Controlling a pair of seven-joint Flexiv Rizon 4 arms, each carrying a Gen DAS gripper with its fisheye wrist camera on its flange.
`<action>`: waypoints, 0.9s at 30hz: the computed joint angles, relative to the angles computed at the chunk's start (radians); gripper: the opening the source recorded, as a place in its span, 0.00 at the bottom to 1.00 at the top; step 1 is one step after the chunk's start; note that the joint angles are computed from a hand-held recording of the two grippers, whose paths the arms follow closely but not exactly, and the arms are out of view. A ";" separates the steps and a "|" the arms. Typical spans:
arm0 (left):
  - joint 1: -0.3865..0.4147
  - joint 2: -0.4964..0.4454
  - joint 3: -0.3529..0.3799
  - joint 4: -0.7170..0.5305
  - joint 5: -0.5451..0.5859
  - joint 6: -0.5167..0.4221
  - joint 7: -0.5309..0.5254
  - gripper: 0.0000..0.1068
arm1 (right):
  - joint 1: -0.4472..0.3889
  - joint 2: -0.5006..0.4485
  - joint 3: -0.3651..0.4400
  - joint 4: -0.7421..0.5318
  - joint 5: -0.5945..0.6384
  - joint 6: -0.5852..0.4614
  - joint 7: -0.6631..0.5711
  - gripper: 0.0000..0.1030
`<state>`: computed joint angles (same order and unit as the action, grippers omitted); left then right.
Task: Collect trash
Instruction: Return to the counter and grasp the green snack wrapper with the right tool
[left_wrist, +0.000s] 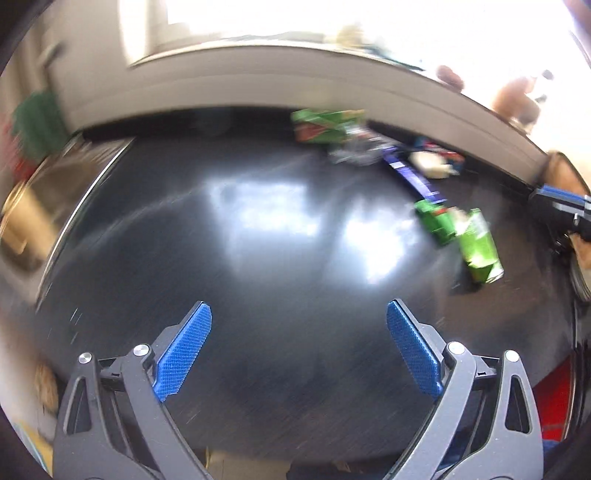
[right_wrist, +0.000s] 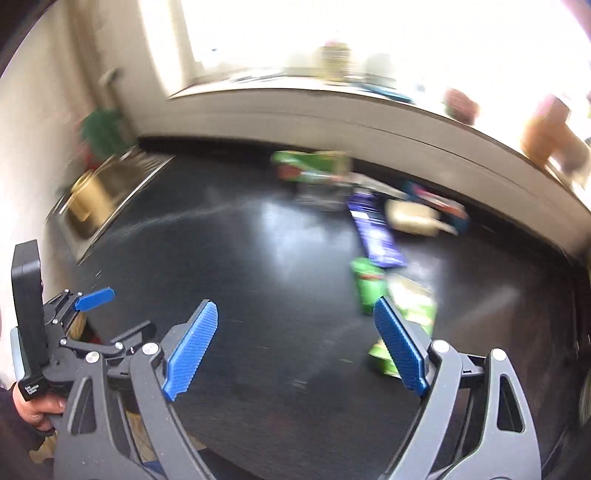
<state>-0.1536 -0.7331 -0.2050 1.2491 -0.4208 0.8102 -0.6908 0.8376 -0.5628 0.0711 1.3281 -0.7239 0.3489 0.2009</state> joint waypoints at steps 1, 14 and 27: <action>-0.018 -0.012 -0.008 -0.026 0.008 -0.017 0.002 0.87 | 0.000 0.023 0.002 0.033 0.002 -0.006 0.022 0.81; -0.140 -0.112 -0.005 -0.220 0.068 -0.162 -0.024 0.87 | -0.077 0.176 0.089 0.303 0.011 0.052 0.254 0.81; -0.216 -0.250 0.055 -0.438 0.160 -0.229 -0.152 0.87 | -0.203 0.085 0.062 0.445 0.115 0.431 0.227 0.81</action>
<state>-0.3692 -0.9831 -0.1495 0.8108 -0.2610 0.5811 -0.8423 0.6348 -0.4774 0.1330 1.7728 -0.6093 0.7801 0.4282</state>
